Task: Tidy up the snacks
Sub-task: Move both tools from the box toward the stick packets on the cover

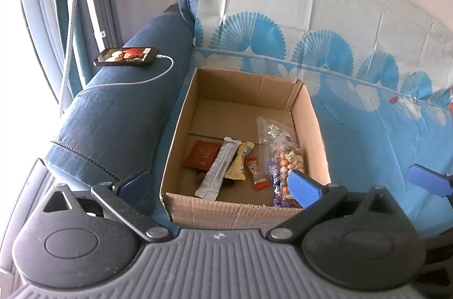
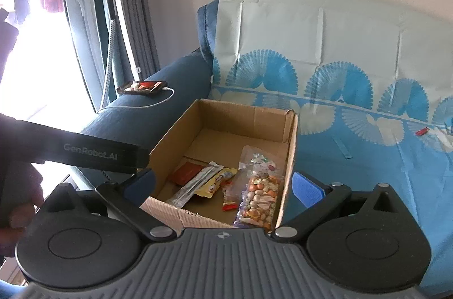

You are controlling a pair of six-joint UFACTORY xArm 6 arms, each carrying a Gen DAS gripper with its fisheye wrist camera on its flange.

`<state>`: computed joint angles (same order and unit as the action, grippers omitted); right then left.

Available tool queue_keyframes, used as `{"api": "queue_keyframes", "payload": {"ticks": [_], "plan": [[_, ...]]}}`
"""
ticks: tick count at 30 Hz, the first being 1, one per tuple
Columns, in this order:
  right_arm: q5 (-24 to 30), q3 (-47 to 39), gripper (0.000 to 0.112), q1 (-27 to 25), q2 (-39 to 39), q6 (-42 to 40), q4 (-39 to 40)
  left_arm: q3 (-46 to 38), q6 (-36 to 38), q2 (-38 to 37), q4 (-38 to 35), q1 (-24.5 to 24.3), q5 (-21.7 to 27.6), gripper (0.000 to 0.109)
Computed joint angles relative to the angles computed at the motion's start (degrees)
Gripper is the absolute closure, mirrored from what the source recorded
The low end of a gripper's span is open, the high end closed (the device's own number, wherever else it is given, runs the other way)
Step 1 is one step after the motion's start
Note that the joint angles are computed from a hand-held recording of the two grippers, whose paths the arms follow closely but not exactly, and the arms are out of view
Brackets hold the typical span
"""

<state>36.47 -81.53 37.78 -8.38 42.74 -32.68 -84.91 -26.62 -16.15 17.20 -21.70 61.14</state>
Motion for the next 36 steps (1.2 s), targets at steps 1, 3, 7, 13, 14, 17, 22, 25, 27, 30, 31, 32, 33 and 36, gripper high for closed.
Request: {"api": "queue_keyframes", "payload": {"ticks": [1,3,7,13,14,17,22,25,27,30,31,32,33,36], "plan": [[0.2,0.3,0.01,0.2,-0.3,0.9,-1.0,0.0,0.1,-0.1,0.1,-0.2,0.2,0.006],[0.1,1.1,0.01,0.3,-1.2,2.5,-2.6,0.2,0.6,-0.4,0.4,-0.6,0.1,0.006],[0.7,2.1,0.01,0.7,-2.5,3.9,-4.4,0.9,0.7,-1.1,0.9,-1.3,-0.4,0.006],[1.1,3.0,0.01,0.5,-3.5,4.5,-4.8,0.7,1.0,-0.9,1.3,-2.1,-0.3,0.006],[1.0,3.0,0.01,0.4,-3.5,4.5,-4.6,0.4,0.9,-0.6,1.5,-2.2,-0.1,0.006],[0.7,3.1,0.01,0.0,-3.4,4.3,-3.8,-0.3,1.5,0.2,1.3,-2.0,0.3,0.006],[-0.1,3.3,0.01,-1.2,-3.0,3.0,-1.7,-1.8,1.7,2.0,2.0,-2.6,1.3,0.006],[-0.6,3.7,0.01,-1.9,-2.9,2.4,-0.3,-3.0,2.3,3.4,1.9,-2.7,1.9,0.006],[-0.9,3.9,0.01,-2.5,-2.8,2.2,0.4,-4.1,2.7,4.6,2.0,-3.0,2.4,0.006],[-1.4,4.1,0.01,-3.6,-2.7,2.6,1.0,-6.5,4.2,6.9,1.5,-3.5,3.2,0.006],[-1.5,4.3,0.01,-4.0,-2.7,2.9,0.9,-7.6,4.7,7.9,1.3,-3.7,3.6,0.006],[-1.6,4.6,0.01,-4.6,-2.9,3.6,0.6,-8.8,5.2,9.0,1.1,-3.9,4.0,0.006],[-1.8,5.0,0.01,-5.3,-3.2,4.3,0.3,-10.1,5.6,10.3,0.9,-4.2,4.5,0.006],[-2.1,6.4,0.01,-8.0,-4.2,5.1,-0.1,-15.8,6.0,14.8,-0.2,-5.1,6.9,0.006]]}}
